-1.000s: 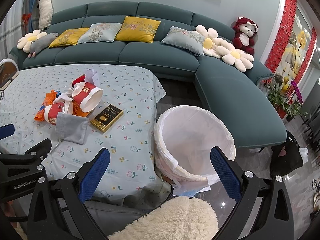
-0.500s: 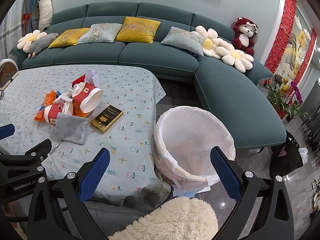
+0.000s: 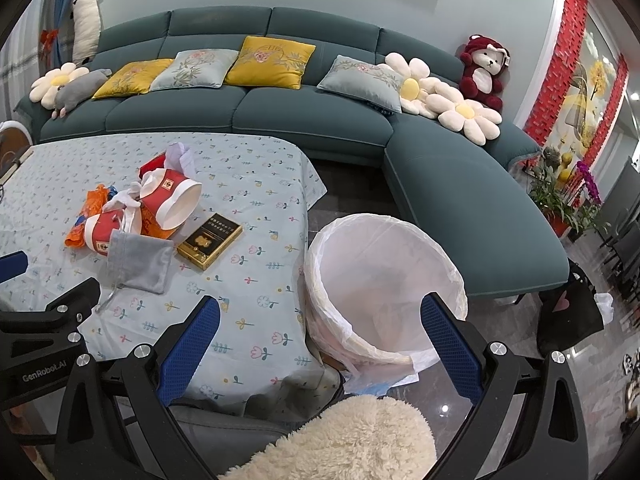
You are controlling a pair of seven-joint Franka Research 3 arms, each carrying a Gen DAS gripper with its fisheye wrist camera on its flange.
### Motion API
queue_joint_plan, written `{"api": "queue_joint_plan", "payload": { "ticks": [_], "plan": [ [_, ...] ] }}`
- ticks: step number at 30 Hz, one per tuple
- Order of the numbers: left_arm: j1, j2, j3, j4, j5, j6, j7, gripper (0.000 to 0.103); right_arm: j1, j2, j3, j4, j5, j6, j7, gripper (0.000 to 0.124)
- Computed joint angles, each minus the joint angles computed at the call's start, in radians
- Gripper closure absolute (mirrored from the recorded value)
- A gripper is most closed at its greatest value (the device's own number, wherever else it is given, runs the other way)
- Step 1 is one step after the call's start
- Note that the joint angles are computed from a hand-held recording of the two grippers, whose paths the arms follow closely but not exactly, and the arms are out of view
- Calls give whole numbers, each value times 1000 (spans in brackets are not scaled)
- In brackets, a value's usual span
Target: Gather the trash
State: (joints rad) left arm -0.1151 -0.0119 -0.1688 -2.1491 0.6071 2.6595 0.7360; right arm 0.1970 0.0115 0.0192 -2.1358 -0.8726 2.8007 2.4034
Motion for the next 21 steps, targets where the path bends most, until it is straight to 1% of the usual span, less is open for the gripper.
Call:
{"api": "queue_joint_plan", "payload": {
  "ticks": [4, 9, 13, 15, 18, 21],
  "plan": [
    [2, 1, 2, -2, 8, 8, 0, 7, 1, 0, 0, 0, -13, -6, 16, 28],
    [8, -1, 7, -11, -36, 21, 21, 7, 3, 2, 1, 5, -14, -16, 16, 28],
    [19, -4, 13, -20, -29, 41, 4, 7, 4, 4, 1, 7, -18, -17, 19, 28],
    [24, -2, 17, -23, -38, 48, 9, 7, 6, 5, 1, 9, -13, -19, 13, 28],
    [34, 0, 24, -32, -86, 71, 46, 7, 11, 16, 2, 23, 6, -24, 1, 28],
    [45, 2, 30, -35, -89, 83, 45, 7, 20, 28, 1, 37, 32, -28, -14, 28]
  ]
}}
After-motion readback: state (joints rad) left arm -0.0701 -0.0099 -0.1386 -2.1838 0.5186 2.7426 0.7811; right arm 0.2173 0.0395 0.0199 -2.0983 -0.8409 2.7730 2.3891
